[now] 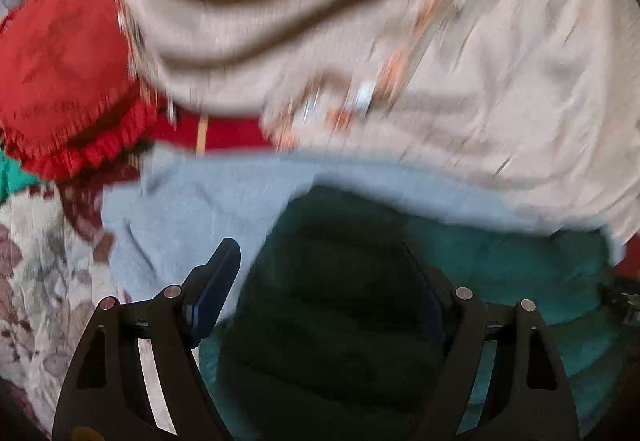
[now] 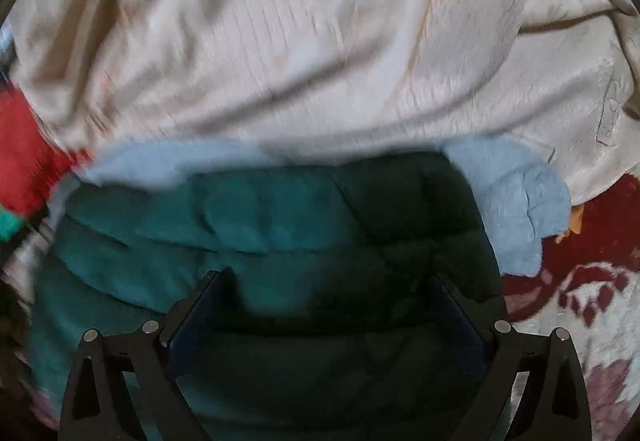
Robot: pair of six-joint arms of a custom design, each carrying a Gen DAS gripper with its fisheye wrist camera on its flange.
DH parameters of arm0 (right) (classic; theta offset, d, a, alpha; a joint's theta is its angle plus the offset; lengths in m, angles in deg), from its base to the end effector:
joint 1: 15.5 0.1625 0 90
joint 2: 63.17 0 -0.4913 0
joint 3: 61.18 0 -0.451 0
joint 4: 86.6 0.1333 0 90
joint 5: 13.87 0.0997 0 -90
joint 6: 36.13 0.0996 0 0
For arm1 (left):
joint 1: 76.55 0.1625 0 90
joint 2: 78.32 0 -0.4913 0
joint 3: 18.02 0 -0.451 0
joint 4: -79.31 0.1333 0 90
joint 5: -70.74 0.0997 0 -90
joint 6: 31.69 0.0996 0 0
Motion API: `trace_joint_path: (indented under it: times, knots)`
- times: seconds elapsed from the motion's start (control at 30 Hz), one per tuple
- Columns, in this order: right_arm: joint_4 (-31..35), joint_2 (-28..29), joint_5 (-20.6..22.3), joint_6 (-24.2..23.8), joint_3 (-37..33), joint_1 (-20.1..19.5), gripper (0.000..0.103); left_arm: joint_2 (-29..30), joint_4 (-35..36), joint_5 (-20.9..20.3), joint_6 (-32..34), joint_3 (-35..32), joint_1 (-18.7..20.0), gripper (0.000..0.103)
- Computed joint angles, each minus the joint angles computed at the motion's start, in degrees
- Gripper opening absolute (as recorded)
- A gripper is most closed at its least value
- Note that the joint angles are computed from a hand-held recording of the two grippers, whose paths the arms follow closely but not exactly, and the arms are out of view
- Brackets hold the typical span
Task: Fold large clothes
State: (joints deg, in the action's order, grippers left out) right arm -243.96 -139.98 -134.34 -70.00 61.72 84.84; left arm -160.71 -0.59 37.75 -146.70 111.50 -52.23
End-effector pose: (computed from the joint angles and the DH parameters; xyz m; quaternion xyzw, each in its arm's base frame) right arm 0.1800 -0.5252 0.2721 0.3119 -0.8968 0.1217 0.2891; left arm -0.2572 -0.3542 0.2057 -0.1142 0.7964 -0.4215 0.4183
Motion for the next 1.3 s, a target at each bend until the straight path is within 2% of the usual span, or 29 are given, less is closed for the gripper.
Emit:
trace_joint_path:
  times: [0.03, 0.07, 0.2, 0.53, 0.63, 0.7, 0.77, 0.83, 0.9, 0.97, 1.03, 1.17, 1.23, 1.3]
  knots:
    - [0.50, -0.02, 1.25, 0.29, -0.17, -1.11, 0.103, 0.16, -5.41, -2.71, 4.58, 1.02, 2.49, 0.081]
    - [1.92, -0.16, 2.06, 2.02, -0.68, -1.83, 0.103, -0.56, -10.79, -3.31, 7.81, 2.83, 3.53, 0.081]
    - [3.48, 0.46, 3.09, 4.48, -1.90, -3.72, 0.103, -2.75, -18.50, -2.97, 9.83, 6.20, 5.01, 0.086]
    - [-0.31, 0.37, 3.79, 2.80, -0.84, -4.37, 0.103, -2.30, -17.29, -2.94, 9.16, 6.43, 5.34, 0.087]
    - [-0.24, -0.37, 3.52, 2.96, -0.54, -3.86, 0.103, -2.20, -15.66, -4.58, 9.23, 5.01, 5.48, 0.087]
    - [0.25, -1.97, 3.17, 3.38, 0.08, -2.71, 0.103, -3.53, -15.83, -4.64, 9.28, 5.13, 4.26, 0.086]
    - [0.10, -4.94, 4.93, 4.07, 0.74, -1.36, 0.102, -6.20, -13.74, -3.71, 7.80, 5.34, 1.72, 0.086]
    - [1.15, -8.63, 8.37, 4.37, 1.52, -0.71, 0.102, -9.07, -6.14, -1.75, 2.83, 4.46, -2.77, 0.086]
    - [2.55, -12.88, 10.75, 2.12, 2.66, -0.29, 0.102, -11.56, 4.17, 0.17, -2.70, 3.29, -8.29, 0.087]
    - [3.40, -15.96, 12.26, -1.09, 3.75, -0.77, 0.103, -13.53, 11.33, -0.51, -6.54, 2.84, -12.03, 0.087]
    - [3.94, -18.79, 14.04, -4.36, 5.14, -2.75, 0.103, -16.79, 13.78, -3.02, -8.24, 4.17, -14.64, 0.087]
    - [8.52, -20.58, 14.87, -5.90, 5.16, -5.61, 0.103, -24.57, 6.58, -9.09, -5.46, 9.34, -15.20, 0.086]
    - [7.97, -20.52, 14.82, -6.20, 5.37, -6.63, 0.103, -28.17, -0.28, -10.17, -2.18, 12.54, -14.60, 0.086]
    - [10.00, -21.09, 16.79, -5.91, 4.87, -8.04, 0.103, -30.42, -9.45, -11.15, 3.09, 15.67, -13.69, 0.086]
